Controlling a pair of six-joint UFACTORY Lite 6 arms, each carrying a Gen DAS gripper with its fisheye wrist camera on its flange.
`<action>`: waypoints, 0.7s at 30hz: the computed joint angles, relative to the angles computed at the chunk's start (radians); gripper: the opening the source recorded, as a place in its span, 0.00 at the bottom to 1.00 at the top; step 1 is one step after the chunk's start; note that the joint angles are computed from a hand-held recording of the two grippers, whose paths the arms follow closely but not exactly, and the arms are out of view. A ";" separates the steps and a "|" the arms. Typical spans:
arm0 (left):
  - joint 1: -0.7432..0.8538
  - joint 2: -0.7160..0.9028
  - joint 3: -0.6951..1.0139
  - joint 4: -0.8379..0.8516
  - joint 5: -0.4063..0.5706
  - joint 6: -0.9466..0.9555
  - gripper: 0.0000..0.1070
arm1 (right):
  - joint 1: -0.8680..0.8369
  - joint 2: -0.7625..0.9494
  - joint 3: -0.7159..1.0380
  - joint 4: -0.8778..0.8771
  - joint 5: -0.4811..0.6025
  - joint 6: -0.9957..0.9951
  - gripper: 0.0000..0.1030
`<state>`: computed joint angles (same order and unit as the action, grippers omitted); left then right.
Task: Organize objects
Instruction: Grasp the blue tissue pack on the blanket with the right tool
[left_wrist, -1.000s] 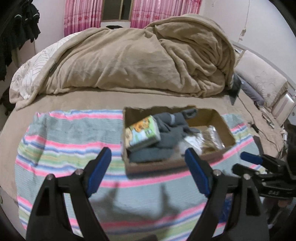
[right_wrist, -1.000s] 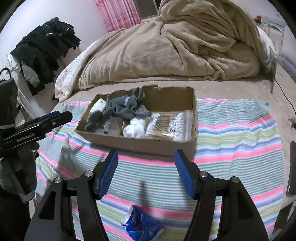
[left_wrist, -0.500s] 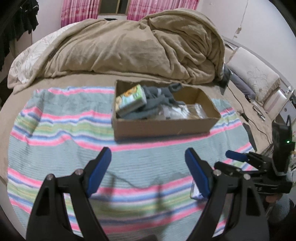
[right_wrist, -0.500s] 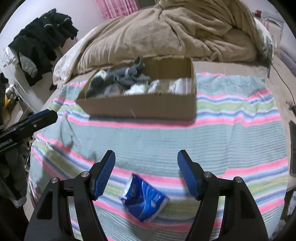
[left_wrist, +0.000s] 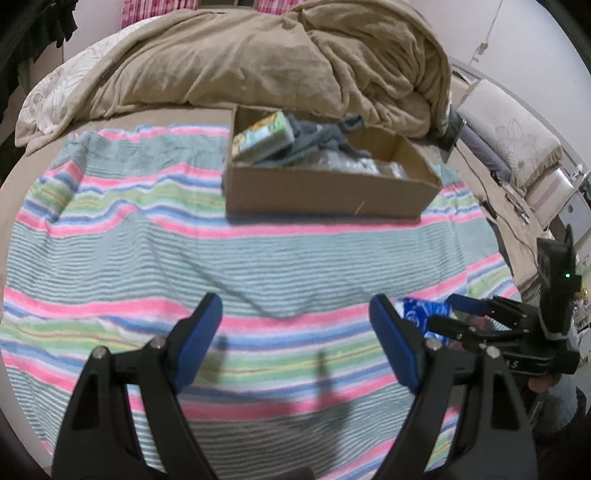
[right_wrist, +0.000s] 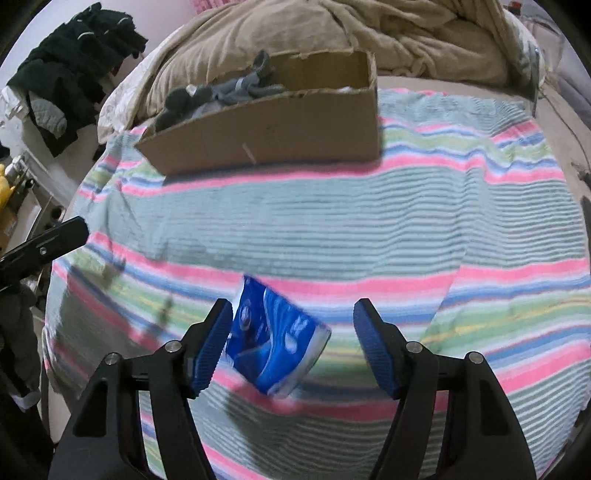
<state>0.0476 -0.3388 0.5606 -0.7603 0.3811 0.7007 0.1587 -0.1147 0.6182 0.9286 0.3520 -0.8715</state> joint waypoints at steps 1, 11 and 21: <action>-0.002 0.001 -0.006 0.000 0.000 0.000 0.78 | 0.003 -0.004 -0.006 -0.002 0.001 0.000 0.65; -0.043 -0.004 -0.005 0.052 -0.008 -0.065 0.78 | 0.079 0.031 -0.014 -0.031 -0.067 0.003 0.20; -0.048 0.032 0.039 0.059 -0.002 -0.077 0.78 | -0.003 -0.022 0.021 0.052 0.040 -0.134 0.14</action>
